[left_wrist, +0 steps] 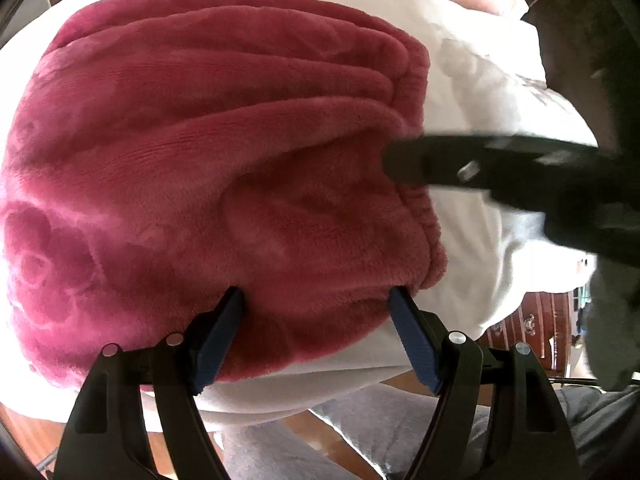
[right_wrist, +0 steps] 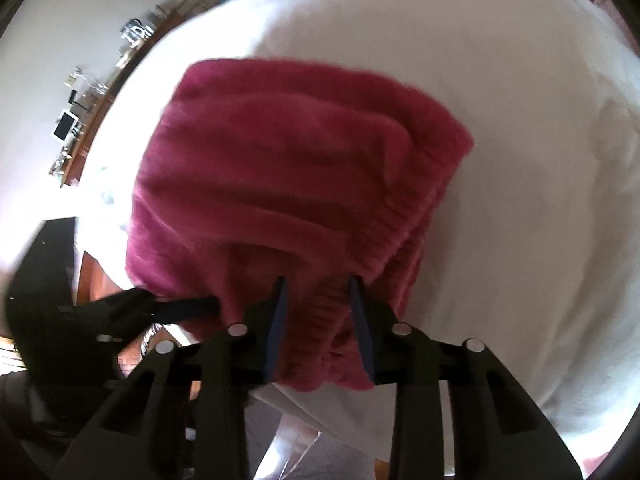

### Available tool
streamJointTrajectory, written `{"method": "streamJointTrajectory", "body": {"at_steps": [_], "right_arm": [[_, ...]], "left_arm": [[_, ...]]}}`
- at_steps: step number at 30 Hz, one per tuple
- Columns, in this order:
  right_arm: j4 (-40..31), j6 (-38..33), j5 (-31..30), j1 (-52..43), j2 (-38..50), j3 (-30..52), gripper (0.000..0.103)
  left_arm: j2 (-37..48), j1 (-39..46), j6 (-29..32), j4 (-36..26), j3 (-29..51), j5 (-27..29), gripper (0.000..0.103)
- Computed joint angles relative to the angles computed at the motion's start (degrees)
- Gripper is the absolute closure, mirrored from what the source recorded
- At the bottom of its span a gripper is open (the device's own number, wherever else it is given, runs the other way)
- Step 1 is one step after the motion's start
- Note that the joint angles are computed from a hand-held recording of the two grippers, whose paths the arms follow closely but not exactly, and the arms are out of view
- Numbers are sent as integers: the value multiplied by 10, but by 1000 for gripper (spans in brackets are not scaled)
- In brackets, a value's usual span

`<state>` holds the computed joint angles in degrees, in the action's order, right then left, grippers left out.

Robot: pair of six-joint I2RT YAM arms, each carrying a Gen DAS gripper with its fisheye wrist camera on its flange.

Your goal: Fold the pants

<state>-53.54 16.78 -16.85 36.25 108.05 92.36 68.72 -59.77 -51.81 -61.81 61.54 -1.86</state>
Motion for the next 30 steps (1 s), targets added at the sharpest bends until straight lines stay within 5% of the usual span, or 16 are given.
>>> {"method": "streamJointTrajectory", "body": {"at_steps": [16,25,30], "right_arm": [[61,28,54,27,50,-63,73],[54,16,43,-13,46,-76,59],[47,37,50,-14,53,-66,56]], "left_arm": [[-123,70,-12,-153,24,-78,29],[-185,103,71,-109,-124,-59,28],[-183,162,129,-102,-118,-12,28]]}}
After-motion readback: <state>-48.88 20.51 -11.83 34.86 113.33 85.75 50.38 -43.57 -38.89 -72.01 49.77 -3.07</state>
